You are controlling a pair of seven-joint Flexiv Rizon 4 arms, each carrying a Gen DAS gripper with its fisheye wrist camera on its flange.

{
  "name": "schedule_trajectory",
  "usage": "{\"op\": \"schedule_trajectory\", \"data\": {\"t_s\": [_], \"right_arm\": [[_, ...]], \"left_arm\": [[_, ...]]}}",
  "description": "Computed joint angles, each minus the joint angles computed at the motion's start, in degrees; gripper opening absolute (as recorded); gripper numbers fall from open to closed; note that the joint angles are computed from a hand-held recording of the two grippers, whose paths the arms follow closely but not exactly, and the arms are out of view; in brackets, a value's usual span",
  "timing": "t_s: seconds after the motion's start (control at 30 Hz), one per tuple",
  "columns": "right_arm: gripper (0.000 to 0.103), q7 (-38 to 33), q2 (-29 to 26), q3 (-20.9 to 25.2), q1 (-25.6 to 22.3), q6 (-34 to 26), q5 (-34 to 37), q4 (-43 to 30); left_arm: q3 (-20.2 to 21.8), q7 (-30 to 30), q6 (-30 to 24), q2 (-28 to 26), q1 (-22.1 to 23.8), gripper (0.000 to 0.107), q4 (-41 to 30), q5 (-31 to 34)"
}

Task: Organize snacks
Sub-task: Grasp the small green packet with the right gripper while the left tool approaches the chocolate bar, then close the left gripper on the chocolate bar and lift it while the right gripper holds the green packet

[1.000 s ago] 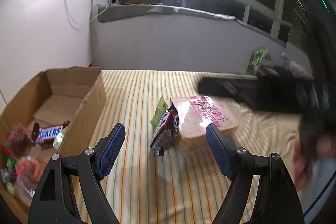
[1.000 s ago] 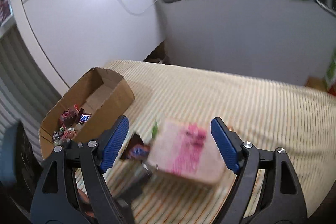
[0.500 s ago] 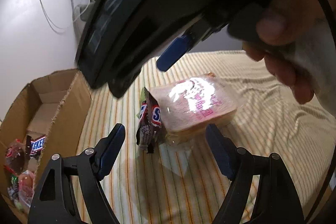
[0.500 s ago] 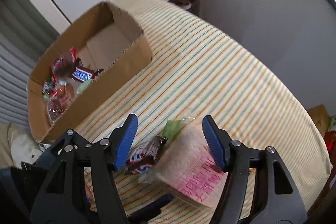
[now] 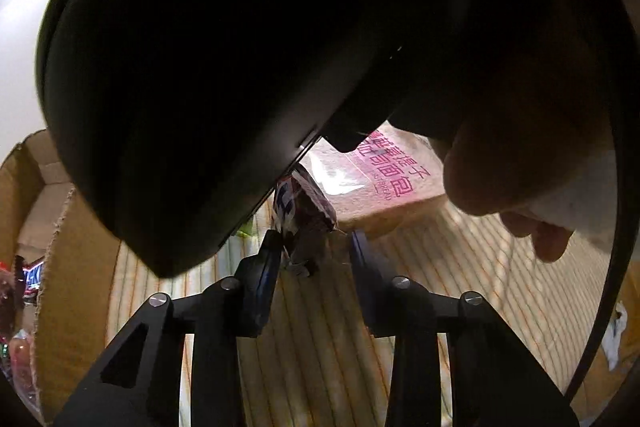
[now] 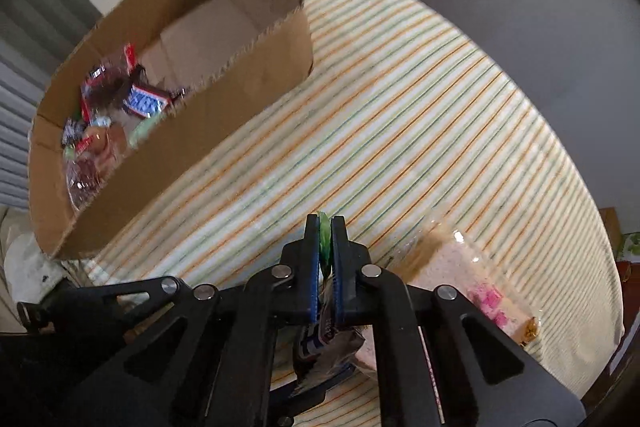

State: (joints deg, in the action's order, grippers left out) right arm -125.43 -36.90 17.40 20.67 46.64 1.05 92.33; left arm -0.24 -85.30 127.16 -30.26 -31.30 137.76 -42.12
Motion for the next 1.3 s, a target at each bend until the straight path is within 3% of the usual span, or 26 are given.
{"op": "schedule_trajectory", "data": {"t_s": [0.33, 0.57, 0.87, 0.93, 0.97, 1.2, 1.27, 1.3], "right_arm": [[0.005, -3.23, 4.01, 2.47, -3.93, 3.07, 6.31, 1.43], [0.005, -8.82, 7.82, 5.82, -11.56, 8.37, 20.69, 2.1], [0.005, -16.11, 9.13, 8.93, -18.51, 19.28, 39.19, 7.69], [0.005, -17.64, 9.04, 9.71, -19.11, 21.17, 41.86, 9.2], [0.005, -18.65, 8.69, 10.75, -20.43, 20.83, 44.23, 9.43], [0.005, -25.49, 10.16, 12.14, -24.0, 18.6, 55.82, 11.41], [0.005, -27.78, 11.38, 11.92, -24.68, 17.58, 59.05, 12.12], [0.005, -28.93, 12.24, 11.77, -25.13, 16.7, 60.45, 12.62]], "left_arm": [[-0.32, 0.64, 5.54, -1.3, -3.36, 0.031, 0.94, -4.31], [-2.76, -1.74, 16.48, -3.0, -4.93, 0.029, 3.84, -7.28], [-3.62, -4.33, 22.97, -4.28, -3.71, 0.026, 6.36, -5.85], [-4.11, -1.33, 22.22, -3.85, -2.84, 0.021, 4.23, -6.2], [-4.17, -1.33, 23.34, -3.68, -3.0, 0.011, 4.64, -6.19], [-6.53, 2.26, 25.07, -1.55, -5.64, 0.01, 8.32, -14.3], [-7.59, 5.91, 20.66, -0.08, -5.83, 0.015, 7.49, -19.42], [-7.67, 5.11, 18.02, 0.73, -4.24, 0.036, 7.09, -18.4]]}}
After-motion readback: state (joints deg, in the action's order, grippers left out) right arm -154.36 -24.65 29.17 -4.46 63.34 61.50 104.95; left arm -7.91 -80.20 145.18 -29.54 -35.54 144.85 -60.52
